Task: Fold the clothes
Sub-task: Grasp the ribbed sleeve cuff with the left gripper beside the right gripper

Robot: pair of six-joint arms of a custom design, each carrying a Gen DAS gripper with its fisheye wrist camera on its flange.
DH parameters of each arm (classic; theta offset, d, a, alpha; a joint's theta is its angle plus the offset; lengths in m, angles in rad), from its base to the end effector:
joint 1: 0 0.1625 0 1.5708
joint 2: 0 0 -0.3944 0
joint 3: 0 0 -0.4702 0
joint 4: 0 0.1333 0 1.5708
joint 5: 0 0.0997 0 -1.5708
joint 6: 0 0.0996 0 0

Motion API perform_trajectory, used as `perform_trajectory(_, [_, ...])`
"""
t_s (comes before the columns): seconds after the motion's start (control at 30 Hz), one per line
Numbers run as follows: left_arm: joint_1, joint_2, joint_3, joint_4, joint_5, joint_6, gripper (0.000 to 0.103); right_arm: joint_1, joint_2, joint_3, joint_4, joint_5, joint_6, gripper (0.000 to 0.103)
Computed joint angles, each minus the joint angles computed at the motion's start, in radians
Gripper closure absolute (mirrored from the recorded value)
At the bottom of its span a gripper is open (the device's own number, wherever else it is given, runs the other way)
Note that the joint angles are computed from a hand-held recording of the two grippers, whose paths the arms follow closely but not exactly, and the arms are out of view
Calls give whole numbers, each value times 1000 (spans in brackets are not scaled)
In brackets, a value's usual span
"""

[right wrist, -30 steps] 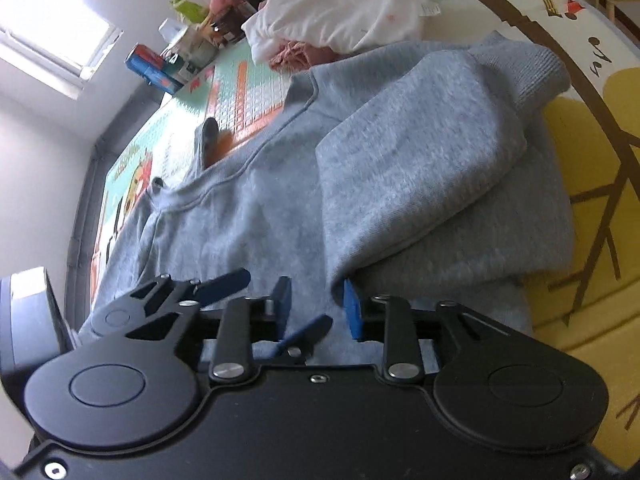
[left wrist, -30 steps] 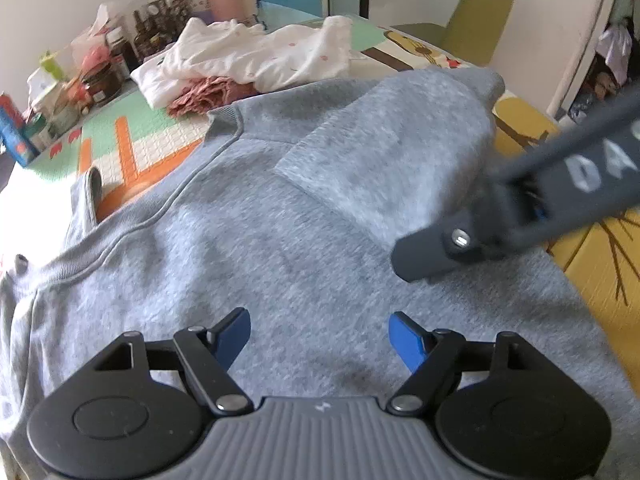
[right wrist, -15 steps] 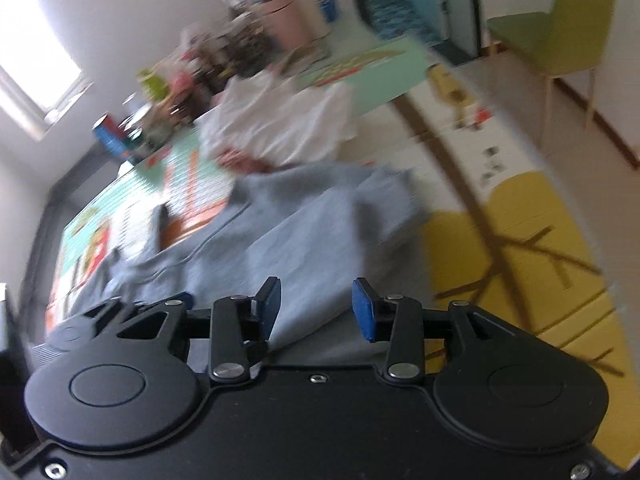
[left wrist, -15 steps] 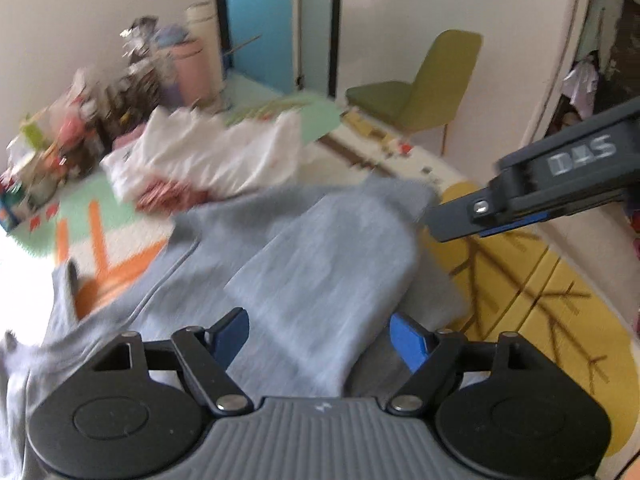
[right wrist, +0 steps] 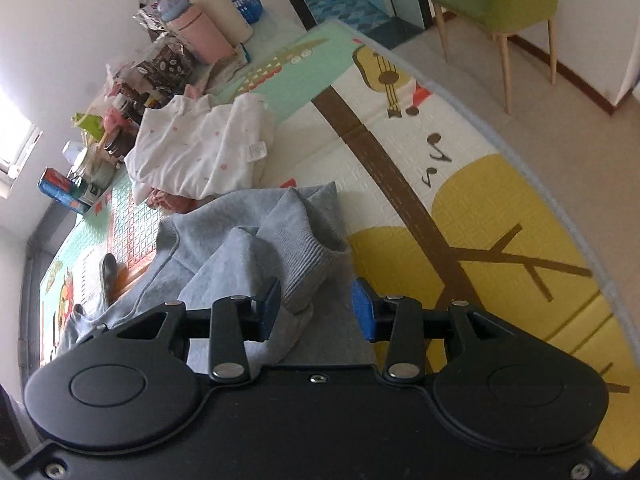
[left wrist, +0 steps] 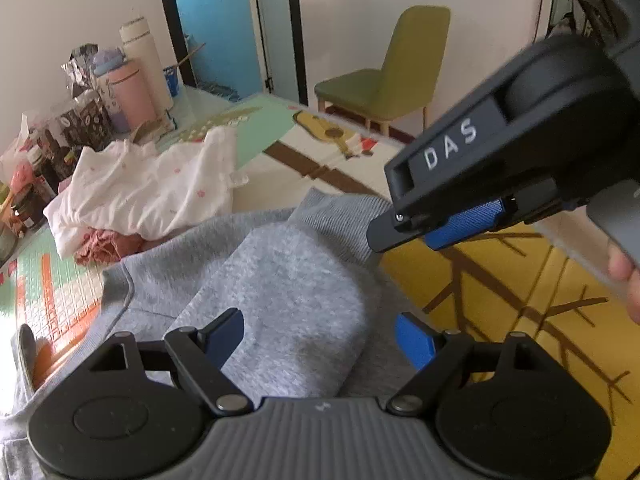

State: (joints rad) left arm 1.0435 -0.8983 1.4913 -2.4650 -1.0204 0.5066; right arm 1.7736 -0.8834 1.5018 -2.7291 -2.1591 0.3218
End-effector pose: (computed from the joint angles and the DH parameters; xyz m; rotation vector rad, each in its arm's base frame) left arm -0.2202 -0.7466 0.1568 1.1735 2.2867 -0.3972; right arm 0.2298 -0.7302 0.1749 -0.3683 -2.5559 0.8898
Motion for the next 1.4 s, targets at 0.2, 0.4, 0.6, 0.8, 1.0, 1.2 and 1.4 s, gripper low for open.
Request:
perform_trajectory(0.2, [8,23,-9,-24,41,0,18,-26,33,-23,-29,69,13,65])
perform_trajectory(0.4, [26,27,-44,49,-11,-79,64,-36,59,-32,-83,107,3,93])
perform_trajectory(0.6, [24,7,-44,61,-24,-100,89,-4,77,-45,-125,92,-64,95])
perform_trajectory(0.8, [23,-31,-28,22,-4,-102,92,35,97,-79,-136,122,-92,95])
perform_trajectory(1.0, [33,-87,-13,2,34,-130,92,84,157,-161,-108,161,-125,95])
perform_trajectory(1.2, [53,-152,1,-21,77,-162,93,138,252,-285,-51,193,-173,95])
perform_trajectory(1.4, [82,-220,15,-35,95,-189,93,194,374,-440,21,234,-209,96])
